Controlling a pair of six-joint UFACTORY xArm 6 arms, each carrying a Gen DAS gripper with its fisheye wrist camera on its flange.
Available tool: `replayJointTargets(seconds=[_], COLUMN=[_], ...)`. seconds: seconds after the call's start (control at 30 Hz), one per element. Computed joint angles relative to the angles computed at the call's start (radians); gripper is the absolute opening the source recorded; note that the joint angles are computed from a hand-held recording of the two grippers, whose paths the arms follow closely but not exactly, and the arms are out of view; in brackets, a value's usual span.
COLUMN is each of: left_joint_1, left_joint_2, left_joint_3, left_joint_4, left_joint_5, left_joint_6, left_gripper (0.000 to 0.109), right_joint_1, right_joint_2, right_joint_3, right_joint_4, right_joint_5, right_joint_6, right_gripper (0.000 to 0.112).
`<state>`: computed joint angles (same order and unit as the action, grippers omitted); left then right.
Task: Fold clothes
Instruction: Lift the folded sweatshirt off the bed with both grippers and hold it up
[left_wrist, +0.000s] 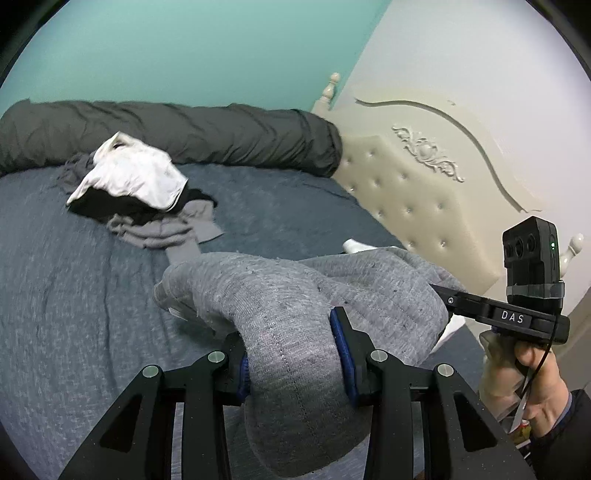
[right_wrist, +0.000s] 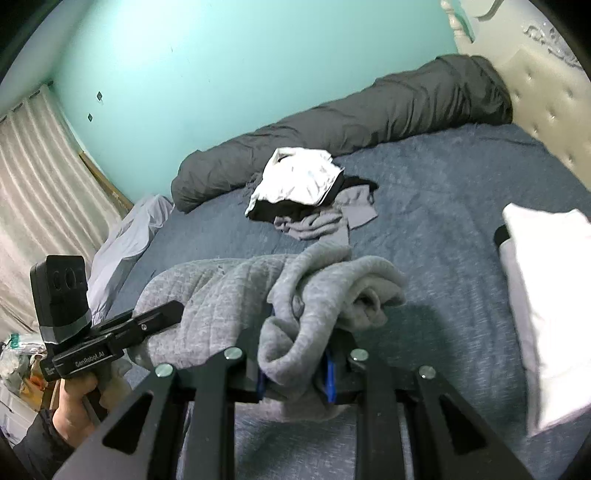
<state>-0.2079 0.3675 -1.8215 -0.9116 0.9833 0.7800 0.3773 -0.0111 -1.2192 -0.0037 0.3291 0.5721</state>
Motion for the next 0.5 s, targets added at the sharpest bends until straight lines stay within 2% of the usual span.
replayJointTargets(seconds=[0.3, 0.5], left_joint_1=[-0.097, -0.181], left_joint_2=[0.003, 0.06], left_joint_3=[-0.082, -0.195], left_joint_4=[0.033, 0.067], left_joint_5=[-0.016, -0.039], left_joint_6=[-0.061, -0.122], left_gripper=[0.04, 0.04], right_joint_1=[-0.07, -0.142], right_joint_2=[-0.153, -0.229], right_joint_3=[0.062, 0.082], right_joint_4=[-0.018, 0.006], right_joint_5=[0.073, 0.122], right_joint_6=[-0.036, -0.111], right_gripper=[0.022, 0.022])
